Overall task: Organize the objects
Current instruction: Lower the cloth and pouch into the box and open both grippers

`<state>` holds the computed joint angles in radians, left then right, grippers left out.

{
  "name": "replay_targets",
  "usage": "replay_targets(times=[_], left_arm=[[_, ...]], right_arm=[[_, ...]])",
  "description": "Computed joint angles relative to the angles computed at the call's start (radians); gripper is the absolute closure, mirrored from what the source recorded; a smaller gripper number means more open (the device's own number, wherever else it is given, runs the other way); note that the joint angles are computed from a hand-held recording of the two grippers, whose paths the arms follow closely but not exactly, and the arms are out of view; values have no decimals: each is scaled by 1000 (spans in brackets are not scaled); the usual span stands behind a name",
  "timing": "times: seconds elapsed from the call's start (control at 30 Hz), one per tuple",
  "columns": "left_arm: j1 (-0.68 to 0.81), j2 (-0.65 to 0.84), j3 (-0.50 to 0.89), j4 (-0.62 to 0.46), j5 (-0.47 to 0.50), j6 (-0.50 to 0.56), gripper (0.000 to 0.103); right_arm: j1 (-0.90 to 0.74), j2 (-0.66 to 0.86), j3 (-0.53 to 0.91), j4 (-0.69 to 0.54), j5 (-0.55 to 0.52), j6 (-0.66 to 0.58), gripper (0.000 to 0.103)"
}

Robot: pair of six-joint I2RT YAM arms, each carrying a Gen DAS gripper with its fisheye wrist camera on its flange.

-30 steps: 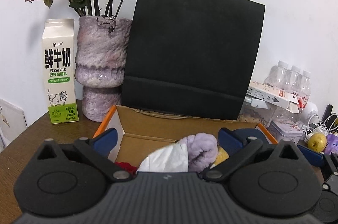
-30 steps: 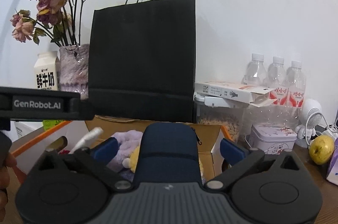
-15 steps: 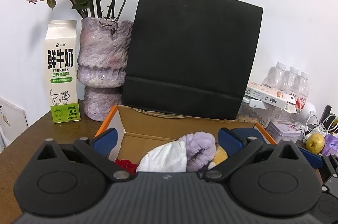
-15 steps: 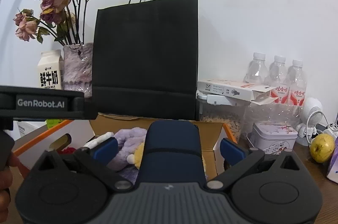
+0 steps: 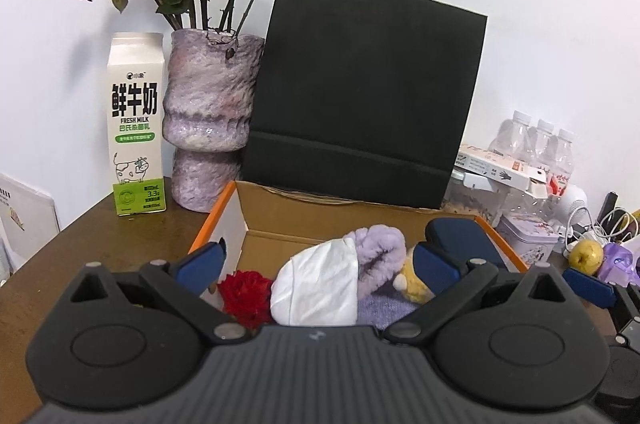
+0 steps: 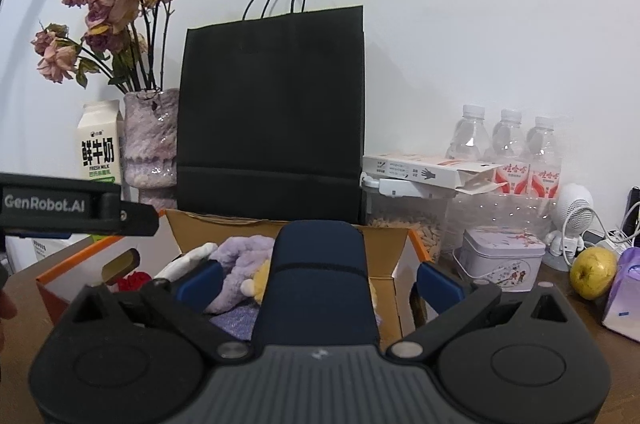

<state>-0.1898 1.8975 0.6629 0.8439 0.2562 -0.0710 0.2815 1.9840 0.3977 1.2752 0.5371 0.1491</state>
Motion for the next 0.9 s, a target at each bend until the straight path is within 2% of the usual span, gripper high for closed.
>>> replay_targets(times=[0.5, 0.73, 0.9], left_arm=[[73, -111, -227, 103, 88, 23, 0], [125, -165, -328, 123, 137, 54, 0], [169, -202, -394, 142, 174, 81, 0]], right_arm=[[161, -64, -179, 63, 152, 95, 0], [294, -102, -241, 17, 261, 181, 0], [407, -141, -267, -65, 347, 266, 0]])
